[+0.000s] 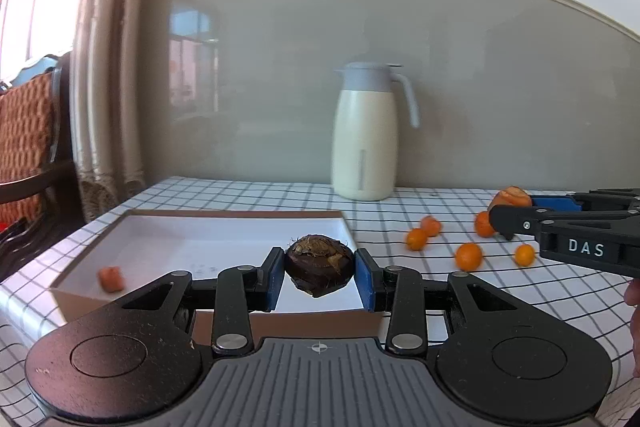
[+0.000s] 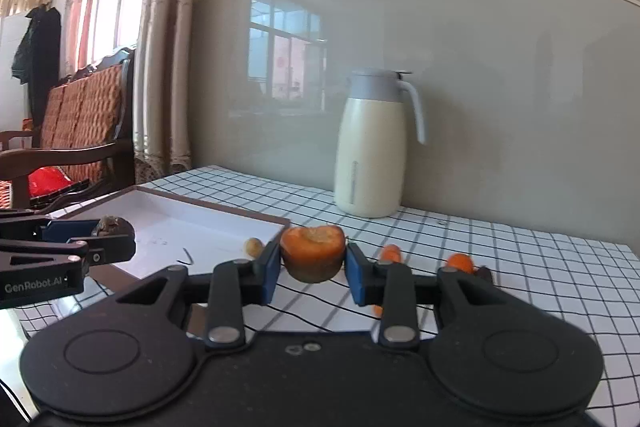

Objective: Organize fruits
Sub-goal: 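Carry the chestnut and orange half over the box tray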

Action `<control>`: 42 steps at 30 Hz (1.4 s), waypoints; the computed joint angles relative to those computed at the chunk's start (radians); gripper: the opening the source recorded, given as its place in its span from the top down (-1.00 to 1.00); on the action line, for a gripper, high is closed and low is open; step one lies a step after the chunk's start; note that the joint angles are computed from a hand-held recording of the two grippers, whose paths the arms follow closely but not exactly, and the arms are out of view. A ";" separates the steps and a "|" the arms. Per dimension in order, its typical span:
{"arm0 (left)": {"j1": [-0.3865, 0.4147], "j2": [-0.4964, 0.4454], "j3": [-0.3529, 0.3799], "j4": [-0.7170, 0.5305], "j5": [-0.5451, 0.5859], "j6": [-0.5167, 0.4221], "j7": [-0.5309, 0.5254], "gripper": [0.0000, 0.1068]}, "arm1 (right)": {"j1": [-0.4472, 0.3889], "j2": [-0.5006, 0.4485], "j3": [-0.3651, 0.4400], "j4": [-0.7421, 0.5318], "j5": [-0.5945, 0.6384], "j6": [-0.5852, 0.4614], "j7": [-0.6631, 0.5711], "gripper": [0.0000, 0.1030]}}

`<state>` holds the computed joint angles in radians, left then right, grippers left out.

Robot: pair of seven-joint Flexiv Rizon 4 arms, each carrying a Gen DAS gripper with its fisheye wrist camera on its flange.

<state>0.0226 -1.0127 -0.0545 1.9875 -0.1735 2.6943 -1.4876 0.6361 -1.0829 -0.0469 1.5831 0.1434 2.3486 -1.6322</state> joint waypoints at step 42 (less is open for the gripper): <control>0.180 -0.010 0.042 -0.099 -0.035 -0.049 -0.078 0.29 | 0.099 -0.173 -0.097 -0.455 -0.021 -0.308 0.091 0.49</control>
<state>0.2024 -1.0222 -0.0128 1.8881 -0.2087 2.6449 -1.5652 0.7353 -1.2555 -0.1444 1.1286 0.1224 2.0402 -1.5409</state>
